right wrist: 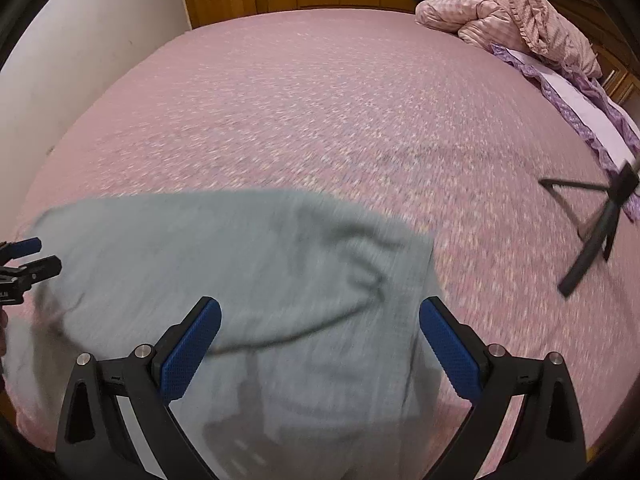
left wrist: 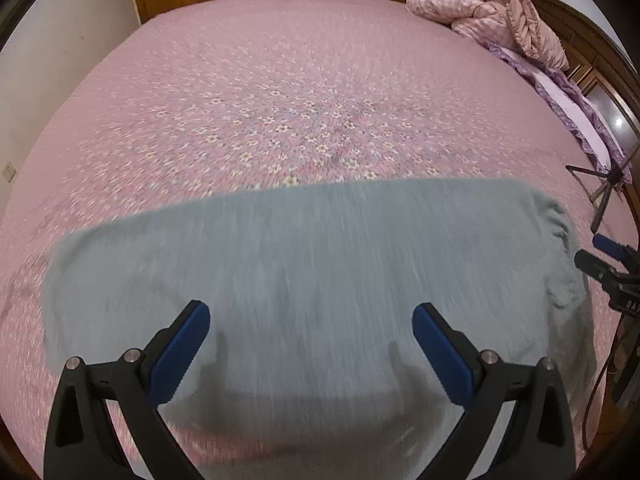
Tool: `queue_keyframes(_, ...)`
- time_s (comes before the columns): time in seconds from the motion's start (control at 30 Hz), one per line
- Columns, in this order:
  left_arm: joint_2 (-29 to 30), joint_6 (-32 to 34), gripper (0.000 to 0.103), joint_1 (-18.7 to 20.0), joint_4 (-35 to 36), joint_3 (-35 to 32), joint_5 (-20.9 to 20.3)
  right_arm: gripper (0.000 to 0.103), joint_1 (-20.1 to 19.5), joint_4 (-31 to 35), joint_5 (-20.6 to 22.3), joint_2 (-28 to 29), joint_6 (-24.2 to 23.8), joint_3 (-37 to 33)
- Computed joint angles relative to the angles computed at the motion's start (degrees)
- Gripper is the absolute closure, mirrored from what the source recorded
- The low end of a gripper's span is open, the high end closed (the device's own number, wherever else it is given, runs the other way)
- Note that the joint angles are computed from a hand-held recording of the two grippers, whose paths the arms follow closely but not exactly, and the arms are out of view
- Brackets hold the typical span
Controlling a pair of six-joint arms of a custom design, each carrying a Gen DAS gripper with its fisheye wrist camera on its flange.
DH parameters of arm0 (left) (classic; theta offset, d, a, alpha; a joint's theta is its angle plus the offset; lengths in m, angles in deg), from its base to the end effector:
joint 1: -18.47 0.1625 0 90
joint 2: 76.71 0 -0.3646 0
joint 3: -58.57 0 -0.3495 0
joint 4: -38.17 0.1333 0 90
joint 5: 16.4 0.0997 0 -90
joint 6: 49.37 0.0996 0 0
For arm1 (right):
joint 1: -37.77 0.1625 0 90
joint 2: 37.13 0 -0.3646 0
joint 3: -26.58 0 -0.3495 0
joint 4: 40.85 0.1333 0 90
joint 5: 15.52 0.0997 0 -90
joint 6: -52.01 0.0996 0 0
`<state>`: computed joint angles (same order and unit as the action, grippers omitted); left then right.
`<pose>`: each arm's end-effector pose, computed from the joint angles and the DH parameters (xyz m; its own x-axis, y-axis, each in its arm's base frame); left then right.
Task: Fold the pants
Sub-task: 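Grasp the sweatpants edge with both grippers and lift it up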
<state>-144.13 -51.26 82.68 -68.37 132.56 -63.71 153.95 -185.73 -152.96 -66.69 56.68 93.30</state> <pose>-0.0794 -0.6259 0.4043 -0.7266 0.1847 -0.6617 0.4048 0.8934 -0.1951 0.3675 -0.6118 0.0974 -0.7378 -0.0273 0.6745 -0.3614 0.8599 -0.3605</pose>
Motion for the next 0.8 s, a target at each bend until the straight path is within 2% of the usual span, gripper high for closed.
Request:
queue_keyframes(0.17, 7.4, 2.3, 0.0, 1.9, 3.7, -9.7, -2.3, 0.001, -1.8, 3.8, -0.3, 3.5, -2.3, -7.6)
queue_keyframes(0.33, 12.5, 8.1, 0.0, 2.8, 4.2, -15.7, -2.6, 0.001, -3.1, 6.7, -0.3, 7.2, -4.2, -14.7)
queue_keyframes(0.53, 17.2, 10.4, 0.0, 4.0, 6.4, -21.5, -2.4, 0.001, -4.3, 10.5, 0.5, 10.9, -5.2, -21.0)
queue_keyframes(0.7, 19.0, 13.9, 0.0, 4.7, 5.2, -22.9, -2.3, 0.001, -5.7, 16.2, 2.4, 11.9, -4.1, -23.0)
queue_keyframes(0.8, 18.8, 15.9, 0.0, 5.3, 5.8, -23.2, -3.8, 0.001, -6.3, 11.7, 4.3, 10.1, -6.4, -19.0)
